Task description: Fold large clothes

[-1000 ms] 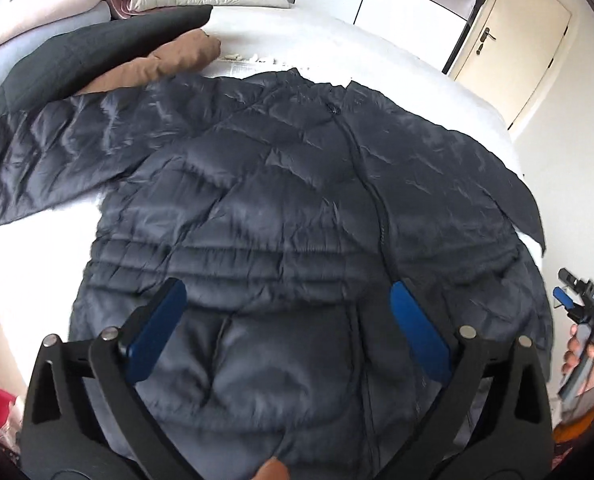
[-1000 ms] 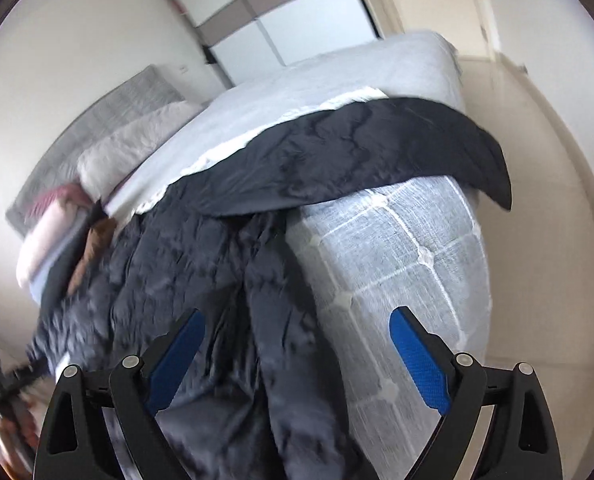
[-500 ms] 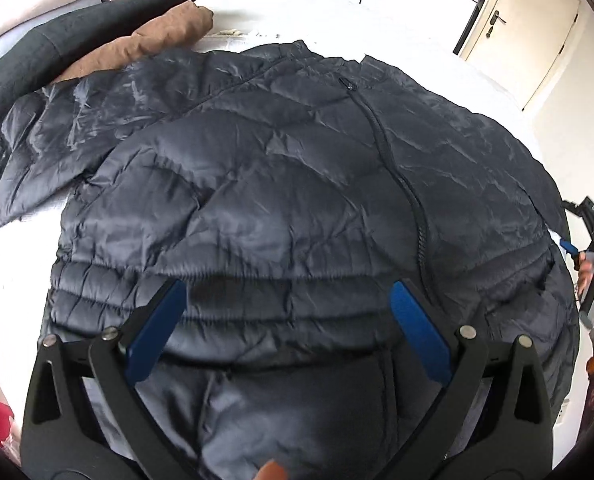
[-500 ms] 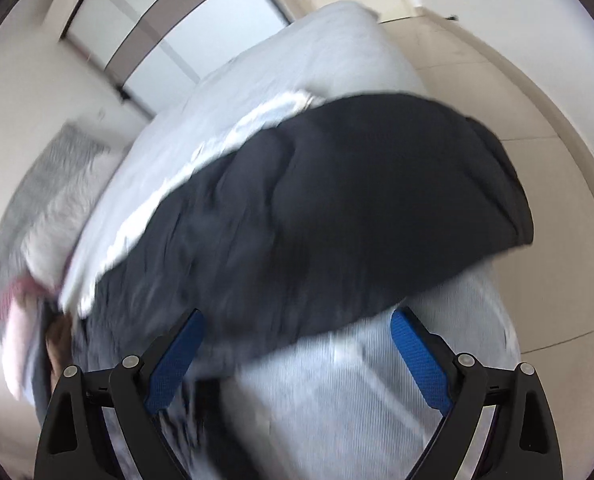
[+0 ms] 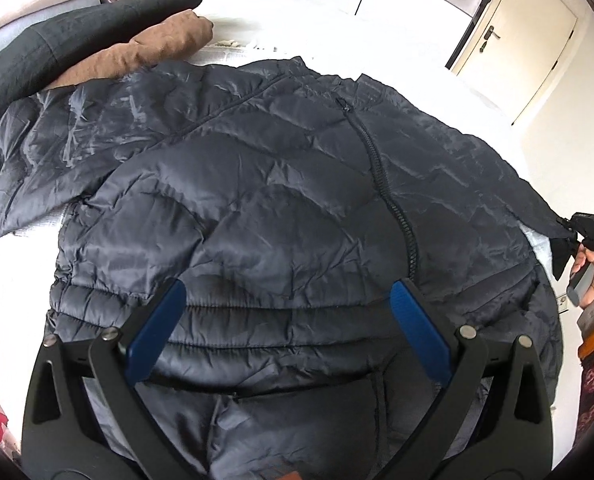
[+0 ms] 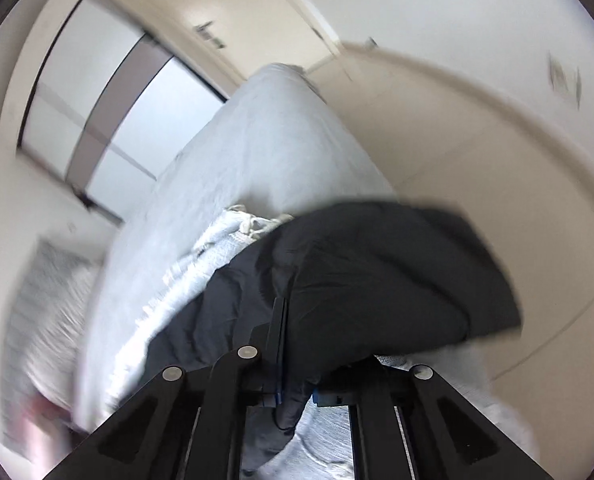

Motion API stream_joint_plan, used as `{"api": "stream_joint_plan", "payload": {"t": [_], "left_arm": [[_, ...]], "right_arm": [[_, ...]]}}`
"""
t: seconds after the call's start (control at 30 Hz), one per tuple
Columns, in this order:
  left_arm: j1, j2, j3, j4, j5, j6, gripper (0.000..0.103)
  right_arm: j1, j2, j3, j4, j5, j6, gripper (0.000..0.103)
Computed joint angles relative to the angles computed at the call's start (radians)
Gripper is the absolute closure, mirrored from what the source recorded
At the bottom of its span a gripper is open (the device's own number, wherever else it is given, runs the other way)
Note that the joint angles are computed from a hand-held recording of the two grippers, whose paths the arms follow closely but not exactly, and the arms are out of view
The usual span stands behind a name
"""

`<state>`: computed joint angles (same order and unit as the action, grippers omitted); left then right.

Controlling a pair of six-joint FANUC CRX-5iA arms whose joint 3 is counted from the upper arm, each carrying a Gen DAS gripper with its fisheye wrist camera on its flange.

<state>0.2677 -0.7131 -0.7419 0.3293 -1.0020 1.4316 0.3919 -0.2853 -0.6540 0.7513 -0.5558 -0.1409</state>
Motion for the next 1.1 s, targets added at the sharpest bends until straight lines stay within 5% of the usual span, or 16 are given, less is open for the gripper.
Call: {"api": "stream_joint_plan", "payload": {"t": [0.33,0.57,0.83,1.0,1.1], "left_arm": [[0.031,0.007,0.014,-0.009,-0.033,-0.002,0.001],[0.059,0.009,0.002,0.040,-0.046,-0.034,0.001],[0.058,0.013,0.003,0.043,-0.055,-0.039,0.001],[0.048,0.026,0.001,0.049,-0.050,-0.036,0.001],[0.039,0.028,0.004,0.041,-0.050,-0.030,0.001]], "right_arm": [[0.229,-0.009,0.098,0.320,-0.165,0.044,0.097],[0.462,0.151,0.238,0.394,-0.295,0.314,0.097],[0.598,0.361,0.354,0.192,-0.264,0.607,0.097],[0.620,0.508,0.481,-0.124,-0.321,0.811,0.095],[0.633,0.516,0.460,-0.118,-0.322,0.804,0.090]]}}
